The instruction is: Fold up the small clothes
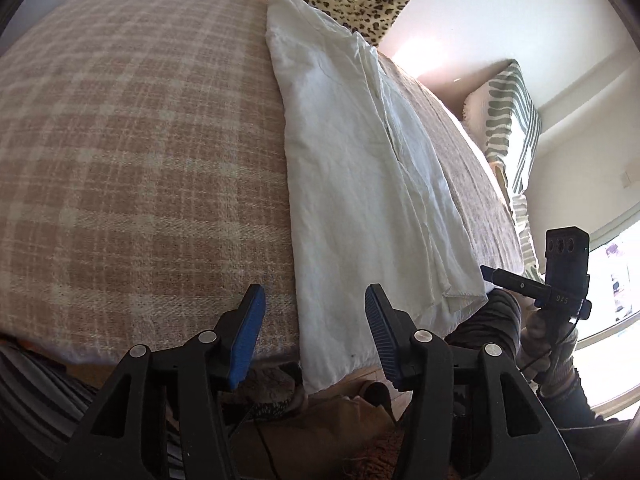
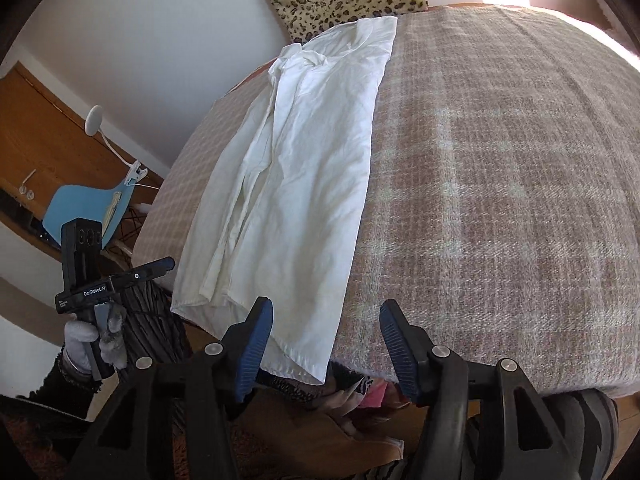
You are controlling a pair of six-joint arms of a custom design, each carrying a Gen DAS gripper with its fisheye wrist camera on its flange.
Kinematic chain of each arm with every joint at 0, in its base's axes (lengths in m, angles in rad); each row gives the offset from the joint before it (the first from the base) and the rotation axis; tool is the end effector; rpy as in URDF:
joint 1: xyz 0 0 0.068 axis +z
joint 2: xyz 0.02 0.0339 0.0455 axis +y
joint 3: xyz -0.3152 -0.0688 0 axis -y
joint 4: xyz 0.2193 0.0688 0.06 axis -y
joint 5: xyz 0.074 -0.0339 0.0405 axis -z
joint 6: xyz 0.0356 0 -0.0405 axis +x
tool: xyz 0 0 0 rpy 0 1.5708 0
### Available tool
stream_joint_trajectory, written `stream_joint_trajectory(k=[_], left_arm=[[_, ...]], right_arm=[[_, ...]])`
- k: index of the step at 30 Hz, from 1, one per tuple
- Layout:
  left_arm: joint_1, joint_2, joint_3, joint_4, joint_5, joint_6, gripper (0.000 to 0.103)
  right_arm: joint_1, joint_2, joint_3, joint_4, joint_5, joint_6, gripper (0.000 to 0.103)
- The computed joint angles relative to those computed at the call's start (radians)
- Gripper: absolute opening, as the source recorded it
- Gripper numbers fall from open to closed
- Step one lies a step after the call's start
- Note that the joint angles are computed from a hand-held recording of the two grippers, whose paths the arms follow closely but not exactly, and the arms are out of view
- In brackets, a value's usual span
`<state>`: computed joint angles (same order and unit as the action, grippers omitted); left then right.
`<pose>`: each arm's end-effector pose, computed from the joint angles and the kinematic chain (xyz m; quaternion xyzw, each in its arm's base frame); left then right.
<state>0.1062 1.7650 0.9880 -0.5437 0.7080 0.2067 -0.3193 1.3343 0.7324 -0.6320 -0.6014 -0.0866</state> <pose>0.3050 0.0092 0.2139 0.0899 0.9273 -0.3215 0.1691 0.1915 -0.0421 0.2477 0.0600 0.9410 0.2537 0.2157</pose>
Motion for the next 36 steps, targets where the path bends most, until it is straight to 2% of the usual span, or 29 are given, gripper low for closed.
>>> stream_joint_trajectory(k=[3, 7, 10, 14, 16, 19, 20, 21, 23, 25, 28, 31, 32, 33, 36], left_arm=[[0.019, 0.013, 0.003, -0.013, 0.041, 0.003, 0.051], [0.022, 0.009, -0.009, -0.020, 0.068, 0.016, 0.051], [0.000, 0.010, -0.012, -0.036, 0.092, 0.032, 0.048], [-0.040, -0.023, -0.038, -0.008, 0.060, 0.039, 0.048], [-0.047, -0.016, -0.028, -0.016, 0.068, 0.028, 0.042], [-0.038, -0.012, -0.033, -0.006, 0.064, 0.008, 0.025], [-0.033, -0.005, -0.031, -0.006, 0.063, 0.003, 0.013], [-0.026, 0.005, -0.028, -0.008, 0.070, -0.005, 0.009], [-0.011, 0.015, -0.028, -0.015, 0.092, -0.012, 0.008], [-0.022, -0.004, -0.043, 0.006, 0.073, -0.016, 0.008], [-0.046, -0.027, -0.065, 0.046, 0.046, -0.035, 0.015], [-0.055, -0.038, -0.082, 0.075, 0.038, -0.035, 0.015], [-0.056, -0.039, -0.085, 0.083, 0.038, -0.039, 0.014], [-0.055, -0.041, -0.090, 0.091, 0.043, -0.048, 0.006], [-0.038, -0.033, -0.081, 0.085, 0.094, -0.058, 0.005]], right_arm=[[-0.077, 0.056, -0.036, 0.016, -0.136, -0.027, 0.058], [-0.136, 0.108, -0.058, 0.017, -0.233, -0.064, 0.057], [-0.125, 0.126, -0.056, 0.000, -0.259, -0.093, 0.049], [-0.041, 0.141, -0.079, 0.086, -0.255, -0.036, 0.041], [0.008, 0.150, -0.059, 0.124, -0.234, 0.027, 0.035], [0.027, 0.162, -0.057, 0.147, -0.233, 0.059, 0.028], [0.029, 0.162, -0.057, 0.151, -0.227, 0.065, 0.025], [0.033, 0.166, -0.053, 0.155, -0.222, 0.075, 0.021], [0.020, 0.170, -0.052, 0.153, -0.223, 0.071, 0.018], [0.011, 0.169, -0.052, 0.147, -0.229, 0.049, 0.018], [0.019, 0.172, -0.048, 0.137, -0.216, 0.037, 0.024], [0.015, 0.175, -0.047, 0.129, -0.224, 0.027, 0.025], [0.008, 0.177, -0.048, 0.126, -0.228, 0.017, 0.022], [0.009, 0.176, -0.049, 0.128, -0.229, 0.017, 0.016], [-0.005, 0.172, -0.054, 0.137, -0.262, 0.022, 0.007]])
